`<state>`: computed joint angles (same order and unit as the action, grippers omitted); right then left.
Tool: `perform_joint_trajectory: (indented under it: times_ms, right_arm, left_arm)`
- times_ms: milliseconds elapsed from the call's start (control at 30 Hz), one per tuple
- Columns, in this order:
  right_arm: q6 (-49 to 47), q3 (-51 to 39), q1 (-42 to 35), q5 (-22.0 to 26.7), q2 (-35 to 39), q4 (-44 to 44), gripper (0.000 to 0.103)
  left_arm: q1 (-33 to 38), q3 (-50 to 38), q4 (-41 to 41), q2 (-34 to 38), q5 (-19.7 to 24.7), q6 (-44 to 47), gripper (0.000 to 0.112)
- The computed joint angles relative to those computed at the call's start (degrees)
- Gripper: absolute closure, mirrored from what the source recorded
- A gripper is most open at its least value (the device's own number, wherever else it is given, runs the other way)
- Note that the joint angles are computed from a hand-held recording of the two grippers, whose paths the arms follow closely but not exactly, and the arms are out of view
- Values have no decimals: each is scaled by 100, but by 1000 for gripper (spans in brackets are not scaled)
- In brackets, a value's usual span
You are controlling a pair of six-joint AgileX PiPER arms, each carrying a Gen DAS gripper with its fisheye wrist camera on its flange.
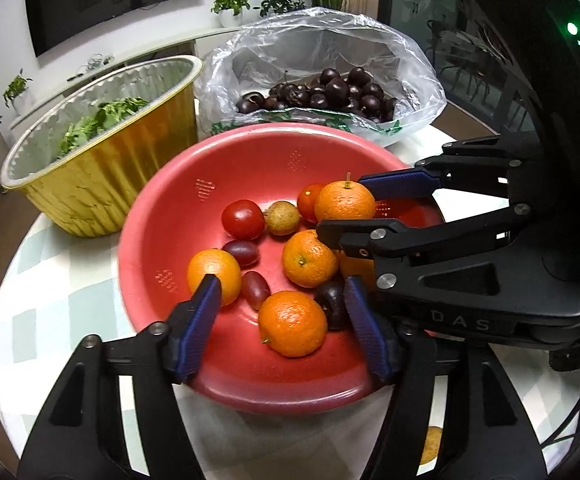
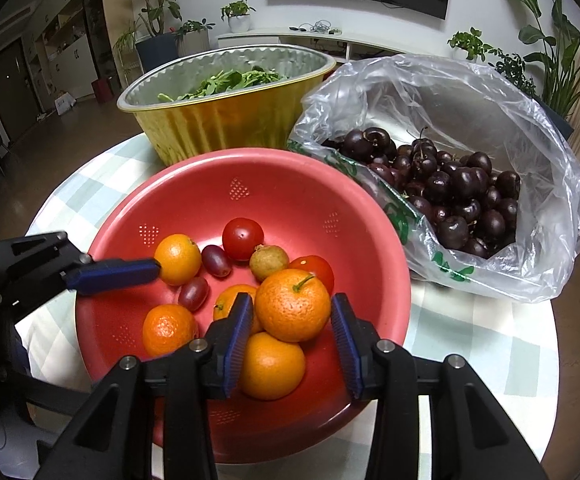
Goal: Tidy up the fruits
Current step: 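Carry both mandarins into the red bowl and open both tools, then move both open tools back to the two brown speckled fruits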
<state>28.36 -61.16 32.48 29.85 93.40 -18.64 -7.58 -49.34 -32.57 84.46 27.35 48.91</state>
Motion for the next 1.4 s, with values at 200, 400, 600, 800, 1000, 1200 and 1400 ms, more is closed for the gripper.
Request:
perform_joint_trajectory:
  times_ms: [200, 400, 600, 800, 1000, 1200, 1400]
  right_arm:
    - [137, 55, 68, -8, -80, -114, 47]
    - [424, 215, 156, 47, -363, -274, 41]
    - [850, 480, 416, 132, -792, -620, 39]
    - [1331, 809, 848, 239, -1257, -946, 37]
    - [1793, 1209, 1322, 354, -1781, -1099, 35]
    - [1880, 1824, 1666, 288, -2302, -843, 35]
    - [1703, 2373, 1924, -34, -2252, -518, 35]
  left_arm:
    - [160, 192, 65, -343, 62, -64, 43]
    - [418, 464, -36, -973, 275, -64, 22]
    - [753, 880, -152, -1837, 685, 90, 15]
    - [1494, 1388, -374, -2766, 1392, 504, 10]
    - [2528, 1840, -586, -3536, 2280, 1208, 10]
    - [3951, 2136, -772, -3994, 3414, 2265, 10]
    - [4336, 2305, -634, -4137, 3895, 2712, 10]
